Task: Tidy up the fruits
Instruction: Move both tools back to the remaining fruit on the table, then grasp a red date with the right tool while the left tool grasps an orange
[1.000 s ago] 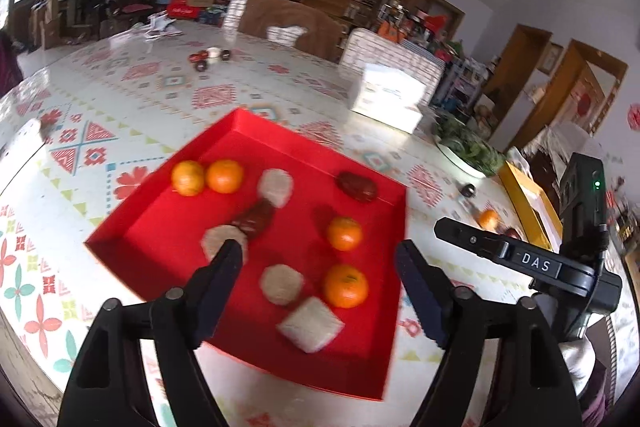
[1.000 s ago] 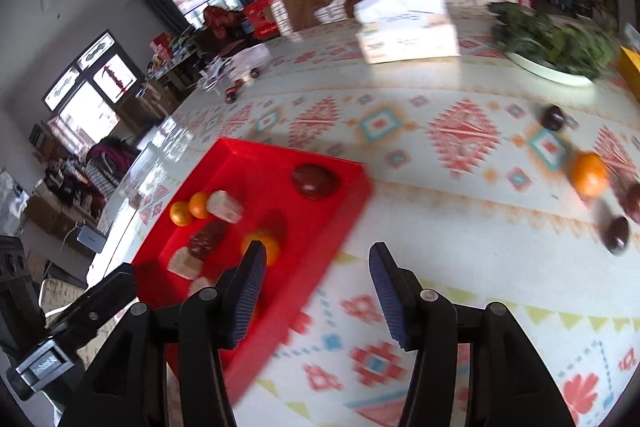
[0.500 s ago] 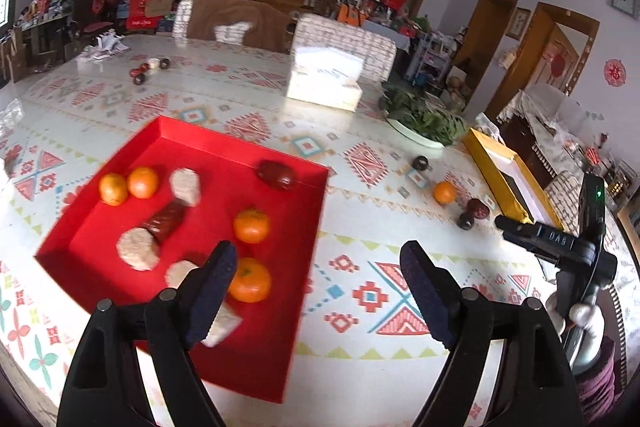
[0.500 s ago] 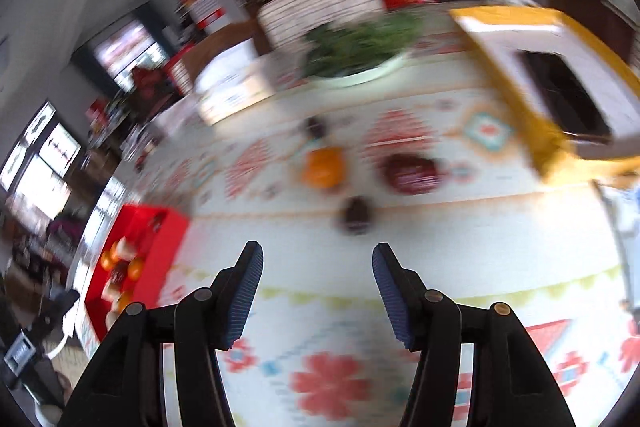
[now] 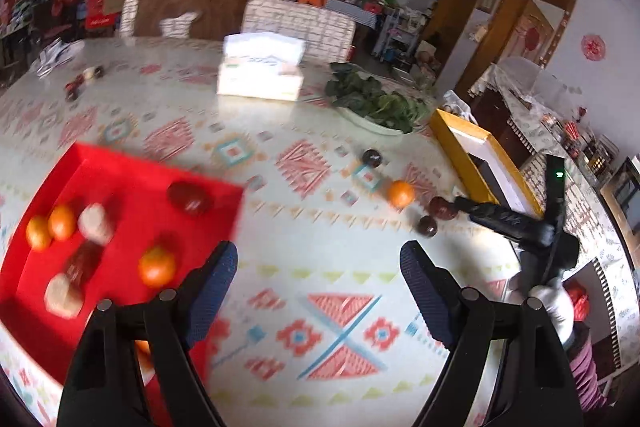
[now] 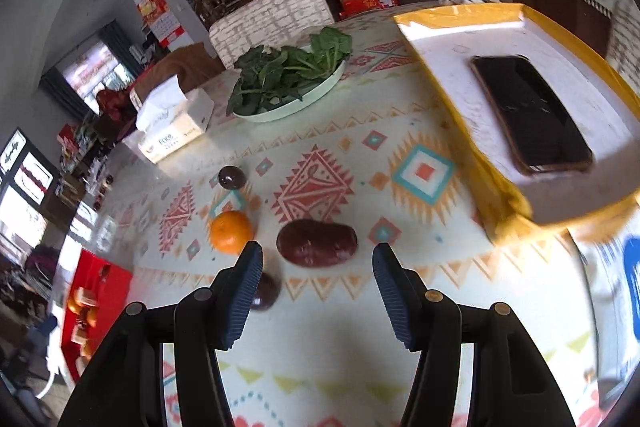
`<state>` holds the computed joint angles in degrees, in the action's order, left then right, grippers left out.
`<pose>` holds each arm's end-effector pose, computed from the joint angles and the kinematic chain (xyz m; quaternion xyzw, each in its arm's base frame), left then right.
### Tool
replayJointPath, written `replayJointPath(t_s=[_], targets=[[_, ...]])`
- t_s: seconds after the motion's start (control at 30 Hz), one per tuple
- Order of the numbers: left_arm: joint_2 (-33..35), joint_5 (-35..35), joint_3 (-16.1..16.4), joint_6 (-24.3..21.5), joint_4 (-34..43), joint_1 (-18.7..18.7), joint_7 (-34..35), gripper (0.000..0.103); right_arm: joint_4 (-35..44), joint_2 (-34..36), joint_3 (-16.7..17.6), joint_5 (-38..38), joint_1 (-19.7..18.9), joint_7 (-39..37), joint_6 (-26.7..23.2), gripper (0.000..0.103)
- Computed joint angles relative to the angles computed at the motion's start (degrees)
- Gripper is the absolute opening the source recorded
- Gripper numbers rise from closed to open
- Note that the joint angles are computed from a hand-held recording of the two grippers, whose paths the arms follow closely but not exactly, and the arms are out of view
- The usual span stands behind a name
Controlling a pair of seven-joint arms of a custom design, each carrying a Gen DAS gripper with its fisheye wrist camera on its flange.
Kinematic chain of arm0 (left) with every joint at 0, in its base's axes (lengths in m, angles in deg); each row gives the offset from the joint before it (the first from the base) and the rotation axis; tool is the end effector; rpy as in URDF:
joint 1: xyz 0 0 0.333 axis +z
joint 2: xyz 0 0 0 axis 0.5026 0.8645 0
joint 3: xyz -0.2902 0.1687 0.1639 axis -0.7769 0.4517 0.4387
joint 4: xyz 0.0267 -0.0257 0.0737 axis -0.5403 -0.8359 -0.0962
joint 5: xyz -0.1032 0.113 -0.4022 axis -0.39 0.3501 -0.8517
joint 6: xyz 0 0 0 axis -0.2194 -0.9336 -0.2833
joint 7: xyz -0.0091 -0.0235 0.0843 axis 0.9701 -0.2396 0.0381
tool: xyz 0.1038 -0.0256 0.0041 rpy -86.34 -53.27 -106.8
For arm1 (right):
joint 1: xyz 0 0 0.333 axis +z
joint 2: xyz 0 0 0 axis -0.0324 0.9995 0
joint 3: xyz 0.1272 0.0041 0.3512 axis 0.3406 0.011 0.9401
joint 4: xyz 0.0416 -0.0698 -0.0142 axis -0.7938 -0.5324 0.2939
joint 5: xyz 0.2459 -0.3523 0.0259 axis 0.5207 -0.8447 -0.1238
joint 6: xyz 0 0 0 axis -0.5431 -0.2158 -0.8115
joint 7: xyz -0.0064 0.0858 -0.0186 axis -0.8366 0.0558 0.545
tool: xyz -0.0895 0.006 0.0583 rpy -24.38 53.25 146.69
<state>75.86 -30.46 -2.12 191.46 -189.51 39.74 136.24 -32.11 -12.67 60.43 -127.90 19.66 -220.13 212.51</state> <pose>0.6887 0.0045 0.4964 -0.4331 0.8087 -0.3962 0.0368 0.5783 0.2705 0.4463 -0.3952 0.8410 -0.1967 0.3128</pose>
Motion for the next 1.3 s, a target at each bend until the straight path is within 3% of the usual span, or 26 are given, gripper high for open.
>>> replayJointPath(t_s=[0.23, 0.37, 0.53, 0.83, 0.9, 1.0, 1.07, 1.17, 1.23, 1.3], targets=[[4.5, 6.4, -2.3, 0.1, 4.3, -3.5, -3.1, 0.083, 1.9, 3.5, -1.3, 4.1, -0.2, -8.2, 2.8, 0.062], [7.6, 9.5, -3.8, -0.2, 7.4, -4.8, -5.7, 0.083, 2.9, 4.1, -1.7, 5.3, 0.9, -13.1, 0.2, 0.059], [10.4, 12.2, -5.5, 0.5, 9.6, -6.1, -6.8, 0.083, 3.0, 4.0, -2.1, 5.1, 1.5, -13.5, -0.4, 0.058], [13.3, 18.4, -8.3, 6.0, 9.9, -9.4, -6.4, 0.082, -0.9, -0.2, -2.5, -4.2, 0.3, -1.0, 1.6, 0.058], [13.9, 19.3, -8.7, 6.3, 10.3, -9.8, -6.5, 0.082, -1.5, -0.7, -1.8, -3.6, -0.5, -0.3, 0.6, 0.058], [15.2, 20.4, -8.9, 5.8, 11.6, -10.1, -7.7, 0.082, -3.3, -1.5, -1.8, -5.3, -2.2, 3.8, 4.5, 0.058], [16.1, 21.3, -8.8, 5.2, 12.4, -10.2, -8.7, 0.082, -3.4, -1.8, -1.3, -5.8, -2.5, 4.3, 4.1, 0.058], [15.4, 21.7, -9.6, 9.2, 10.3, -10.4, -6.6, 0.062, -3.1, -1.6, -0.7, -6.0, -2.9, 4.2, 4.4, 0.058], [14.4, 22.8, -9.6, 14.0, 7.9, -11.0, -5.3, 0.035, -2.8, -1.1, -0.5, -5.2, -3.0, 3.1, 4.6, 0.057], [13.8, 22.5, -10.4, 15.8, 6.7, -10.4, -4.1, 0.035, -2.2, -0.4, -0.4, -3.7, -3.0, 1.3, 4.9, 0.047]])
